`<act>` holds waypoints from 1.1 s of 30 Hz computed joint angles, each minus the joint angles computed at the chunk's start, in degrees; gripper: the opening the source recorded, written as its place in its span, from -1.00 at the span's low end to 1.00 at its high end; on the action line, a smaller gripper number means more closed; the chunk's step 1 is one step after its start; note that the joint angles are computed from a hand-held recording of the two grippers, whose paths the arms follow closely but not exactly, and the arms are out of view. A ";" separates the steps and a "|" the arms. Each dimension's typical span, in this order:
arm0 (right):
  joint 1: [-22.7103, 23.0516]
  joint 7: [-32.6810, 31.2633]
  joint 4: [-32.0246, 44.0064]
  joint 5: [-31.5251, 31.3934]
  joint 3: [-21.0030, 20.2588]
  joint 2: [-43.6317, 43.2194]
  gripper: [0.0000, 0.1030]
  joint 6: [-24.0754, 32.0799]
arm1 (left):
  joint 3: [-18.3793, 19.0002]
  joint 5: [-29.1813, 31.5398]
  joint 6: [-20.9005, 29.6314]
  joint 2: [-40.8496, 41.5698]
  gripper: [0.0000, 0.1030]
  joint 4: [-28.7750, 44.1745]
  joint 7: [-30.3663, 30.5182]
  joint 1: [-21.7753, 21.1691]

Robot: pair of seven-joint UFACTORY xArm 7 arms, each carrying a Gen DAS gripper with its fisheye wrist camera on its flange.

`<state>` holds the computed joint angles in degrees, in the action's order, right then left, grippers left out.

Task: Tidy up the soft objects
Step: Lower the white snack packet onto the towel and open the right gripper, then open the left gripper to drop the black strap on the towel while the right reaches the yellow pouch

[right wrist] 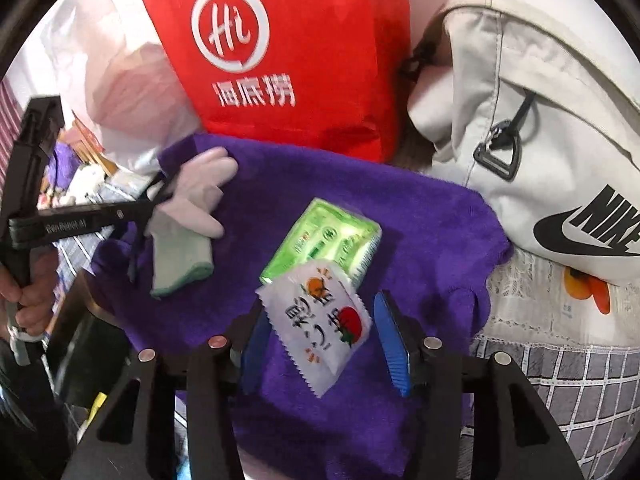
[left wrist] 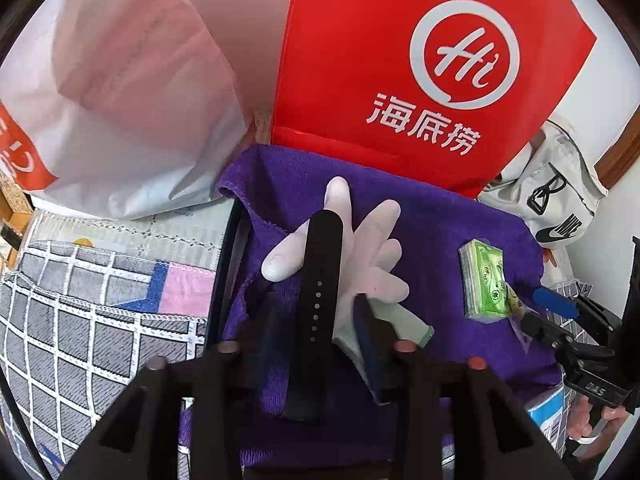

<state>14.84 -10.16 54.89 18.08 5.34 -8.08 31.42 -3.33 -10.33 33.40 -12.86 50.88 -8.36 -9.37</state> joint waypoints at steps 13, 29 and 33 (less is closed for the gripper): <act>4.26 4.25 -4.53 0.54 1.50 -11.59 0.60 0.19 | -1.47 8.06 4.05 -15.41 -0.01 -6.92 -7.36 2.80; 14.33 17.50 -15.87 -6.04 8.98 -28.98 0.20 8.55 | -2.93 8.88 13.34 -42.00 -0.01 -23.12 -10.60 2.64; 14.60 20.21 -15.38 -10.04 12.32 -27.36 -0.17 11.69 | -1.99 7.60 15.46 -47.30 -0.01 -26.74 -10.78 1.05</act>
